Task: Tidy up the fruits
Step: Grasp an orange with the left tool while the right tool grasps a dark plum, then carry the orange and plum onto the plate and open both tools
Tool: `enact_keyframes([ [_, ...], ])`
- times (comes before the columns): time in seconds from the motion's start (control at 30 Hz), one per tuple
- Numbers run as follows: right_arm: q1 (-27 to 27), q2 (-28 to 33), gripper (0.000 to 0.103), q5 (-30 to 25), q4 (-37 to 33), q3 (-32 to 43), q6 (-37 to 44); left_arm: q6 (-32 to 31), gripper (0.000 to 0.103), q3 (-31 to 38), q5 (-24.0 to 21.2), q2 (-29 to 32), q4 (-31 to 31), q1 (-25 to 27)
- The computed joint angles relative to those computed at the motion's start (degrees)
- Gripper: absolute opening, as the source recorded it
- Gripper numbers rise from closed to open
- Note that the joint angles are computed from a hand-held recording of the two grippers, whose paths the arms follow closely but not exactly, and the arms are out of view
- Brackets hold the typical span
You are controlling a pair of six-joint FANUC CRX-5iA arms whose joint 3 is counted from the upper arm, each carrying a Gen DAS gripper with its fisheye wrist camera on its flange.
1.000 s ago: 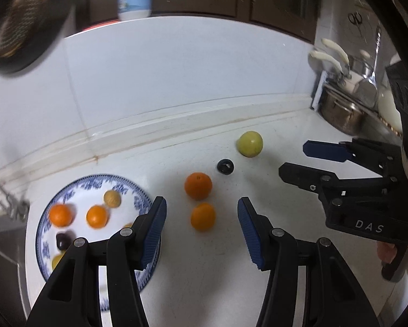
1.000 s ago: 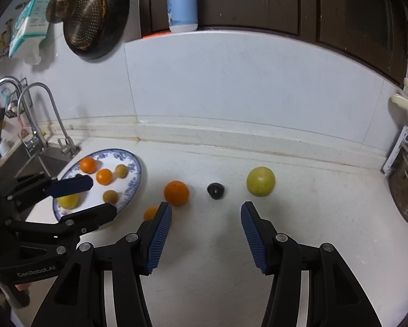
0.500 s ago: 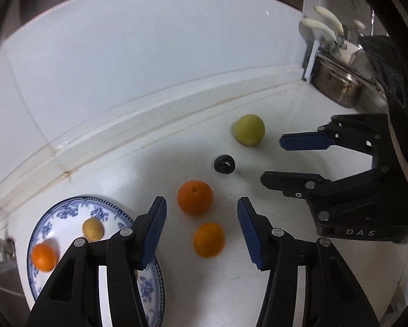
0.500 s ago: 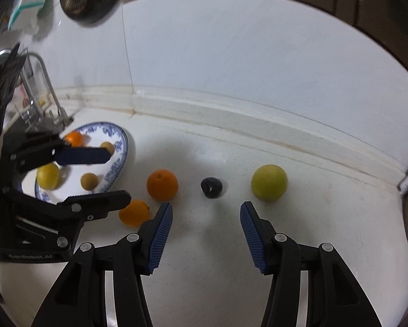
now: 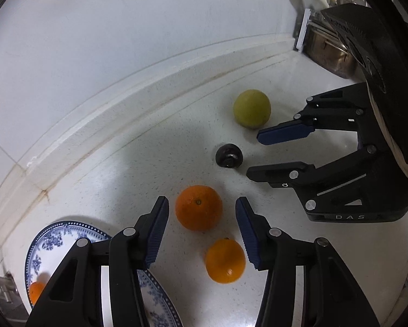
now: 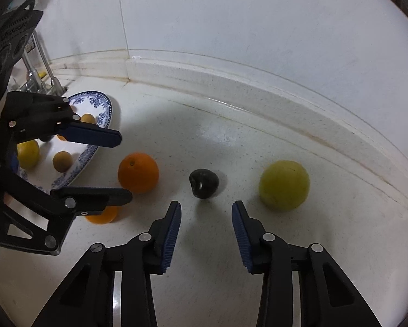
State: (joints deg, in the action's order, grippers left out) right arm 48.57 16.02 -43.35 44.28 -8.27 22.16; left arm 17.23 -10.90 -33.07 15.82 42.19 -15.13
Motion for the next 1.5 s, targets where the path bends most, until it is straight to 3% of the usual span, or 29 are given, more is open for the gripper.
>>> enact_keyframes([
  [0.33,-2.3,2.8,0.032,2.6,-4.9,3.5,6.7,3.3,0.040,4.1,-3.4,3.3,-2.3,0.2],
  [0.63,-3.4,4.4,0.027,3.9,-6.2,5.4,8.3,2.0,0.039,2.1,-2.4,1.9,0.2,0.8],
  [1.0,-1.8,0.7,0.027,6.8,2.8,-0.8,-5.6,-2.6,0.039,-7.8,5.4,-5.1,9.8,0.2],
  [1.23,1.4,-1.6,0.027,3.3,11.0,-3.6,-14.8,-10.9,0.039,-14.7,9.6,-9.9,20.4,-0.6],
  [1.5,5.5,-3.7,0.027,-0.6,18.6,-5.9,-24.1,-14.7,0.039,-21.0,13.0,-15.3,29.3,-1.1],
])
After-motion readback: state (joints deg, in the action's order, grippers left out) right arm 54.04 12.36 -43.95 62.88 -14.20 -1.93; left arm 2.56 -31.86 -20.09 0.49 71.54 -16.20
